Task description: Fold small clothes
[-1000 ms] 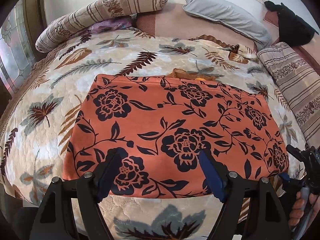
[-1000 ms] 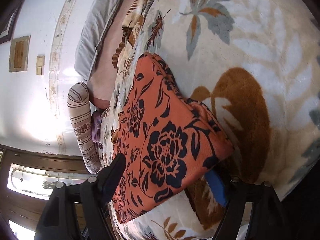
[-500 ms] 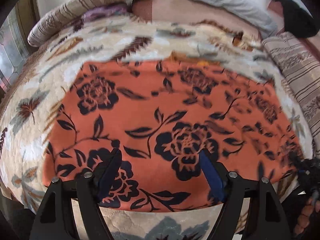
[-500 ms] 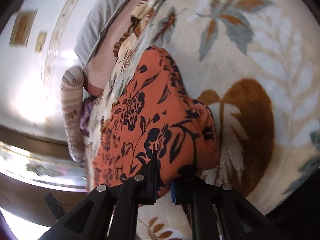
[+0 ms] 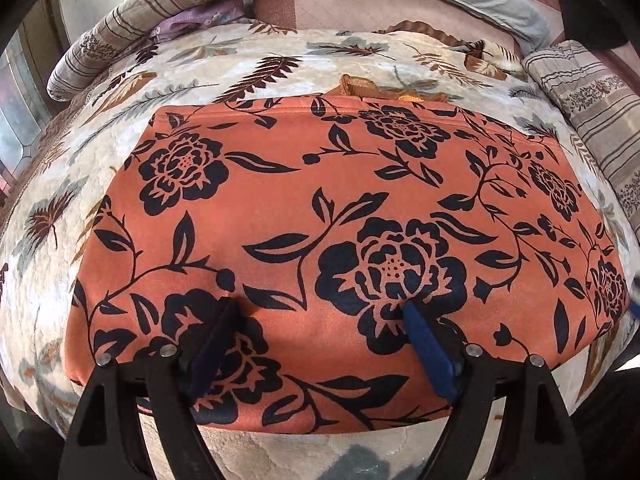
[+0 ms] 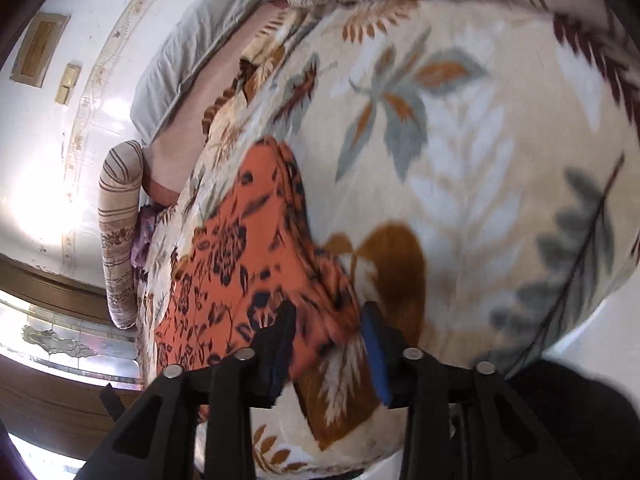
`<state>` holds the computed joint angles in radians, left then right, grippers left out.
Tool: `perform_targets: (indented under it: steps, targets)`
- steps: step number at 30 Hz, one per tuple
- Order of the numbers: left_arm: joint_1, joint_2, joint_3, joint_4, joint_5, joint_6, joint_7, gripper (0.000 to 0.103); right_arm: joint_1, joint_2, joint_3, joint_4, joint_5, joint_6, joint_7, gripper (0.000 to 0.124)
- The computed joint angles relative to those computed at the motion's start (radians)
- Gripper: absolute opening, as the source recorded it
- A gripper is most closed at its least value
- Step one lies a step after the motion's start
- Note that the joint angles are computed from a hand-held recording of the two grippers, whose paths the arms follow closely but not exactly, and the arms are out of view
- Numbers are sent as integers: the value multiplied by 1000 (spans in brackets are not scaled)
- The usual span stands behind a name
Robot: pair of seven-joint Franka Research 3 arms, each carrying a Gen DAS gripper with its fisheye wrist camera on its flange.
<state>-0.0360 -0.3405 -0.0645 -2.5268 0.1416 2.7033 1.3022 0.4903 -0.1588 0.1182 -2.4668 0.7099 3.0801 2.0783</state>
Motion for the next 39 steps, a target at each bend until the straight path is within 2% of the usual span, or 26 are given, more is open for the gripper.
perform_targets:
  steps: [1, 2, 4, 5, 8, 10, 12, 13, 14, 15, 17, 19, 20, 22, 23, 25, 26, 27, 29, 31, 33, 35, 36, 37, 38, 39]
  targets:
    - [0, 1, 0, 1, -1, 0, 0, 86, 40, 13, -50, 33, 79, 5, -105, 58]
    - [-3, 1, 2, 1, -5, 0, 4, 86, 99, 38, -112, 81, 229, -1, -279, 72]
    - [-6, 2, 6, 2, -14, -2, 11, 86, 111, 126, -168, 227, 451, -105, -573, 74]
    - [-6, 3, 7, 3, -16, -3, 12, 86, 85, 178, -175, 296, 466, -175, -622, 74]
    - [-3, 3, 3, 2, -13, 0, 11, 87, 7, 349, -181, 500, 312, -356, -588, 74]
    - [-5, 4, 5, 1, -17, 4, 16, 88, -35, 447, -169, 613, 280, -440, -546, 74]
    - [-11, 5, 11, 1, -29, 7, 26, 89, -76, 500, -135, 677, 308, -464, -567, 72]
    - [-13, 6, 15, 1, -36, 10, 33, 89, -95, 515, -115, 702, 313, -479, -596, 62]
    - [-13, 7, 15, 0, -38, 13, 35, 90, -106, 530, -103, 727, 290, -505, -594, 36]
    - [-12, 8, 14, -1, -39, 17, 37, 90, -102, 542, -108, 751, 217, -538, -550, 24]
    - [-12, 8, 13, -4, -40, 24, 41, 91, -70, 541, -127, 768, 66, -509, -465, 13]
    - [-13, 8, 15, -6, -45, 29, 46, 91, -9, 487, -164, 707, -100, -408, -353, 12]
    - [-13, 8, 14, -7, -46, 32, 47, 92, 15, 477, -182, 694, -185, -393, -299, 12]
    - [-9, 10, 10, -9, -39, 38, 43, 93, 39, 514, -215, 727, -334, -464, -192, 12]
    - [-6, 11, 6, -7, -33, 36, 38, 93, 36, 532, -213, 738, -357, -476, -161, 19]
    - [-10, 10, 11, -4, -40, 29, 43, 93, -9, 516, -166, 689, -278, -396, -139, 26]
    - [-16, 10, 17, -2, -49, 25, 54, 93, -2, 505, -171, 679, -308, -392, -89, 41]
    - [-15, 11, 16, -2, -50, 24, 55, 93, 33, 490, -209, 673, -408, -405, 4, 67]
    - [-6, 11, 7, -3, -39, 28, 42, 93, 117, 441, -291, 643, -640, -403, 196, 71]
    - [-3, 11, 3, -3, -33, 27, 31, 93, 140, 373, -297, 576, -726, -330, 289, 71]
    - [-4, 13, 3, 0, -31, 23, 28, 93, 127, 312, -248, 512, -701, -243, 291, 71]
    - [-6, 12, 6, 0, -33, 21, 31, 93, 71, 253, -123, 427, -469, -114, 105, 76]
    - [-8, 12, 8, 0, -35, 20, 35, 93, 39, 240, -45, 407, -296, -80, -49, 79]
    - [-10, 11, 11, 1, -39, 18, 40, 93, 9, 242, 18, 407, -133, -72, -200, 81]
    - [-12, 10, 13, 2, -42, 15, 45, 93, -19, 243, 65, 403, -38, -85, -280, 82]
    - [-15, 8, 15, 4, -47, 5, 52, 93, -26, 257, 77, 405, -14, -111, -290, 82]
